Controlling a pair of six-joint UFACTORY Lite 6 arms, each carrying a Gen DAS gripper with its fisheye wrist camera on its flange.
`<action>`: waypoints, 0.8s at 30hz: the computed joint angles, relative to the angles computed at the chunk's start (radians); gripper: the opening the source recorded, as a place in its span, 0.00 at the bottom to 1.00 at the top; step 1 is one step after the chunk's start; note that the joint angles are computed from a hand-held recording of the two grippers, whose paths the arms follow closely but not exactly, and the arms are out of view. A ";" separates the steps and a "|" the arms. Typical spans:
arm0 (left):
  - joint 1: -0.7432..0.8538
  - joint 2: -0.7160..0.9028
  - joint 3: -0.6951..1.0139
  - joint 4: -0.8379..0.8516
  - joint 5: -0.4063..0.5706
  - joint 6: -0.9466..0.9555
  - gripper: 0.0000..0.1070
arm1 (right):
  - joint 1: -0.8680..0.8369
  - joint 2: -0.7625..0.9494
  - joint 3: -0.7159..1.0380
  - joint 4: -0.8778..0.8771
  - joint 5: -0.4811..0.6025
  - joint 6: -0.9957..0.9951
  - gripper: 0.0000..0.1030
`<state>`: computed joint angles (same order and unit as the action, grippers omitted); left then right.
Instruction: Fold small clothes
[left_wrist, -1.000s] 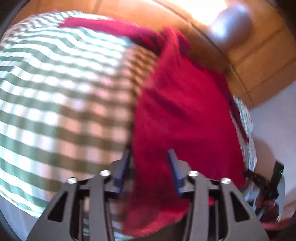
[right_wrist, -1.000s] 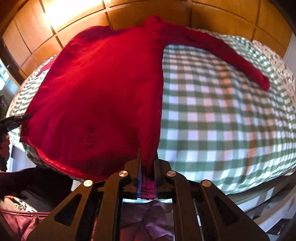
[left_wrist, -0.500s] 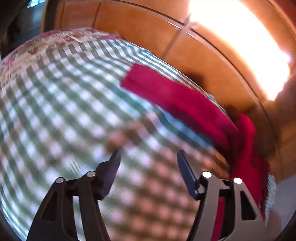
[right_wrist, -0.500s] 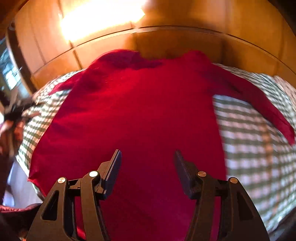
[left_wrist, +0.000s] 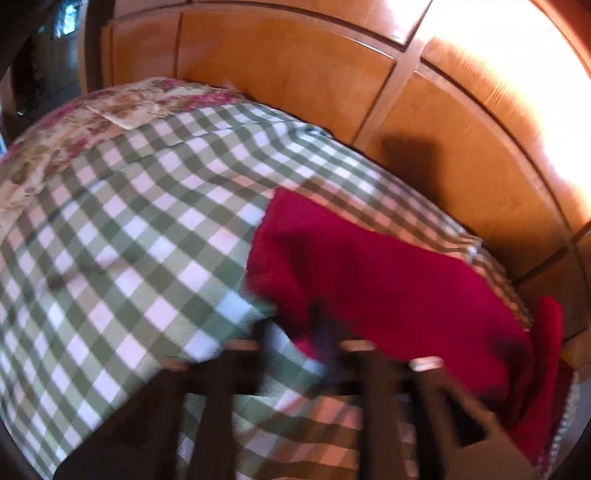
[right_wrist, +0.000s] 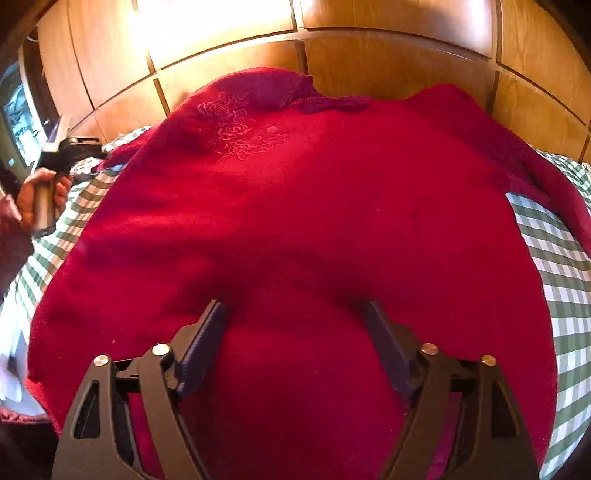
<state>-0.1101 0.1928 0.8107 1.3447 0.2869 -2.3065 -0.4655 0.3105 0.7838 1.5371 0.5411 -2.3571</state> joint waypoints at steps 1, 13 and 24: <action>0.000 -0.031 -0.024 0.028 0.007 -0.027 0.06 | 0.005 -0.002 -0.014 0.031 -0.002 -0.033 0.81; 0.068 -0.690 -0.350 -0.328 0.449 0.365 0.05 | 0.051 -0.002 -0.025 0.115 -0.042 -0.094 0.87; -0.068 -0.830 -0.487 -0.445 0.502 0.393 0.40 | 0.076 0.013 -0.031 0.217 -0.047 -0.172 0.89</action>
